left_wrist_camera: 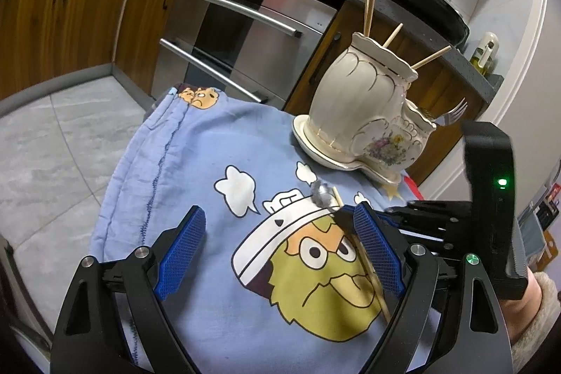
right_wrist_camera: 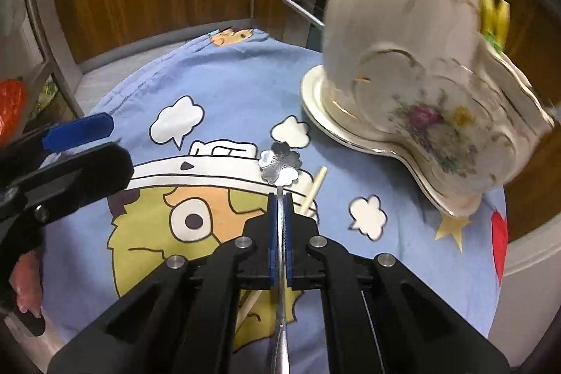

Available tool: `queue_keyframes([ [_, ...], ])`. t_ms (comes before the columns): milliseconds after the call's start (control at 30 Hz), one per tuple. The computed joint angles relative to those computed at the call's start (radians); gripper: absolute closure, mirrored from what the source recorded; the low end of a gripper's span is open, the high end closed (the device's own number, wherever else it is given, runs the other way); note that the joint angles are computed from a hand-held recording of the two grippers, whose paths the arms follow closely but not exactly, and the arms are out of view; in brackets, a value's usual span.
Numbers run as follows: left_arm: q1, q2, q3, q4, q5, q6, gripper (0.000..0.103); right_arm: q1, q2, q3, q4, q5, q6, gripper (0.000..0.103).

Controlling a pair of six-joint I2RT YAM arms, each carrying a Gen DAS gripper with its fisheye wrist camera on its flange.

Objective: Organize utensils
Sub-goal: 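Grasp the silver flower-handled spoon with the right tool while the left tool grasps a wooden chopstick, then lift the chopstick and silver spoon and carry them over the ceramic holder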

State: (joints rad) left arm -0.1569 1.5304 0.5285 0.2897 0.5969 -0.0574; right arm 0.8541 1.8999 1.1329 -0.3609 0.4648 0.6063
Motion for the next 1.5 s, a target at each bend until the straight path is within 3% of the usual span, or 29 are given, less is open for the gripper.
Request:
queue_keyframes([
  [200,-0.078,-0.048,-0.004,-0.044,-0.131,0.06,0.018,0.086,-0.286,-0.313,0.205,0.161,0.102,0.1],
  [300,-0.14,-0.075,0.031,-0.142,-0.186,0.084,0.025,0.112,-0.426,-0.462,0.305,0.226,0.143,0.1],
  [400,-0.217,-0.083,0.086,-0.266,-0.247,0.085,0.039,0.125,-0.509,-0.553,0.369,0.263,0.153,0.1],
  [600,-0.427,-0.036,0.184,-0.434,-0.432,0.059,0.066,0.144,-0.632,-0.632,0.4,0.294,0.131,0.1],
  [667,-0.49,0.001,0.22,-0.465,-0.495,0.04,0.083,0.154,-0.68,-0.659,0.41,0.303,0.124,0.1],
  [933,-0.593,0.146,0.353,-0.52,-0.703,0.021,0.096,0.22,-0.748,-0.684,0.398,0.35,0.112,0.1],
  [1033,-0.612,0.169,0.384,-0.547,-0.741,0.032,0.097,0.253,-0.784,-0.696,0.382,0.384,0.124,0.1],
  [1100,-0.613,0.168,0.376,-0.526,-0.741,0.043,0.098,0.271,-0.813,-0.708,0.389,0.416,0.119,0.1],
  [1267,-0.55,0.085,0.268,-0.401,-0.629,0.071,0.099,0.302,-0.868,-0.731,0.399,0.494,0.119,0.1],
  [1500,-0.391,-0.16,0.109,-0.267,-0.428,0.142,0.099,0.264,-0.917,-0.718,0.438,0.533,0.048,0.1],
])
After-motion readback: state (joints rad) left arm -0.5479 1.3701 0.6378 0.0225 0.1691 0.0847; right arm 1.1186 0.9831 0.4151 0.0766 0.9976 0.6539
